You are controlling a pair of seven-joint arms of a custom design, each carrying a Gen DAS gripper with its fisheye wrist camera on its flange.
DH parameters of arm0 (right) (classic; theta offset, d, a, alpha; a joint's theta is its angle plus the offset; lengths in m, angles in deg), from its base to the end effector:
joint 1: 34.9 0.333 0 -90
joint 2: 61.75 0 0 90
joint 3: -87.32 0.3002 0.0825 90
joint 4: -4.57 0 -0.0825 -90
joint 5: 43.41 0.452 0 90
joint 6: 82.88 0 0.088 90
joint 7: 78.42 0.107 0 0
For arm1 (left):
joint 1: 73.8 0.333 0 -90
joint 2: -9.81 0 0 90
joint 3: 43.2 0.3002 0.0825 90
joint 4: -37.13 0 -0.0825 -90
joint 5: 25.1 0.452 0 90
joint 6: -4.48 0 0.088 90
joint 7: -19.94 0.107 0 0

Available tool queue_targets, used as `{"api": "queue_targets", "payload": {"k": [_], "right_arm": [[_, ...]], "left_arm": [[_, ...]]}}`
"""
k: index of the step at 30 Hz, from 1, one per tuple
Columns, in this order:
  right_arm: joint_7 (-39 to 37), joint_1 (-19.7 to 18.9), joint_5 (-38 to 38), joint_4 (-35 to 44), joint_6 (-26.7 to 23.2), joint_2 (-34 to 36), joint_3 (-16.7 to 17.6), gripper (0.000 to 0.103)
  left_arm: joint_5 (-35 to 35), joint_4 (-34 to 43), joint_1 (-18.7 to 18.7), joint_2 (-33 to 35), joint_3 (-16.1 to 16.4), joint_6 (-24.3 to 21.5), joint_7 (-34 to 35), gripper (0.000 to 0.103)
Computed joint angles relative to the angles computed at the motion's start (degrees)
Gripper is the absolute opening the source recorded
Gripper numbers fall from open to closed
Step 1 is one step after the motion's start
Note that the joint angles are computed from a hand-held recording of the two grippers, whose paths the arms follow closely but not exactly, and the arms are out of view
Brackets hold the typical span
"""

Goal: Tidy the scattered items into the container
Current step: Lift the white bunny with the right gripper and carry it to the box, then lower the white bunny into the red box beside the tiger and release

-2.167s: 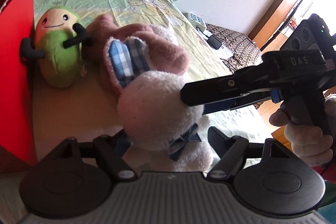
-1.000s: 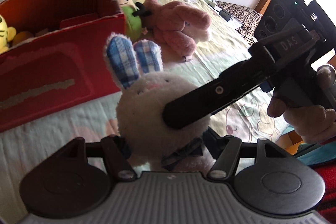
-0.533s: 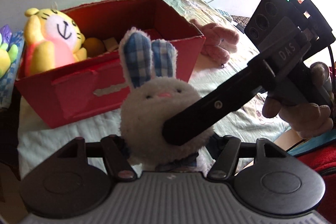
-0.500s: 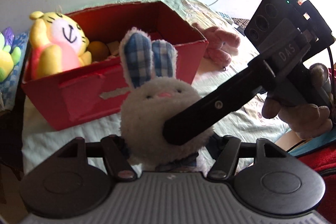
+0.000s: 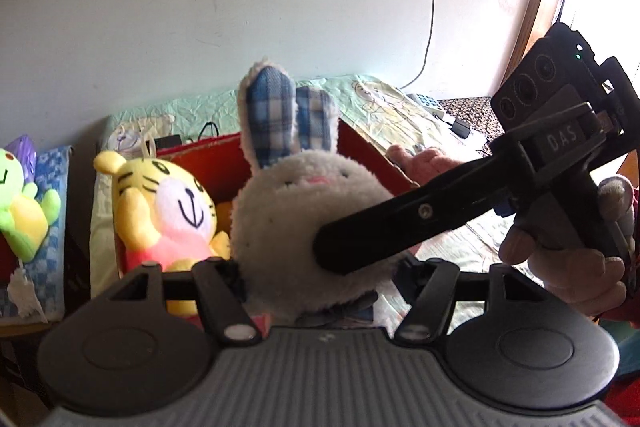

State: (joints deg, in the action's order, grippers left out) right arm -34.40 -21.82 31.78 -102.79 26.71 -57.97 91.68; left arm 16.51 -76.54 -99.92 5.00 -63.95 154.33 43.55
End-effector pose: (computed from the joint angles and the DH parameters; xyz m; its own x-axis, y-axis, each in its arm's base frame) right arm 0.6070 0.2621 0.4817 0.5149 -0.2646 -0.8154 -0.8553 -0.2226 -0.4678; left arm 0.4278 -0.4863 0.5386 -0.2341 -0.9631 0.1326 -0.6404 0.0501 -0.7664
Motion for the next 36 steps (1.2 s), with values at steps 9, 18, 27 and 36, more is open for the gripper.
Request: {"api": "queue_targets", "payload": {"k": [9, 18, 27, 36], "right_arm": [[2.9, -0.3, 0.1, 5.1, 5.6, 5.8, 1.1, 0.069], [11.5, -1.9, -0.9, 11.3, 7.7, 13.0, 3.3, 0.069], [22.5, -0.6, -11.2, 15.2, 10.9, 16.4, 4.2, 0.067], [28.9, 0.2, -17.0, 13.6, 16.6, 15.6, 4.1, 0.069]], "left_arm": [[1.4, 6.5, 1.0, 6.8, 1.9, -0.2, -1.1, 0.068], [-0.5, 11.2, 0.3, 12.7, 3.7, -1.8, -2.2, 0.068], [-5.9, 14.0, 1.0, 16.3, 4.8, -5.5, 0.3, 0.068], [-2.3, 16.2, -1.2, 17.8, 5.2, -14.2, 2.0, 0.067]]}}
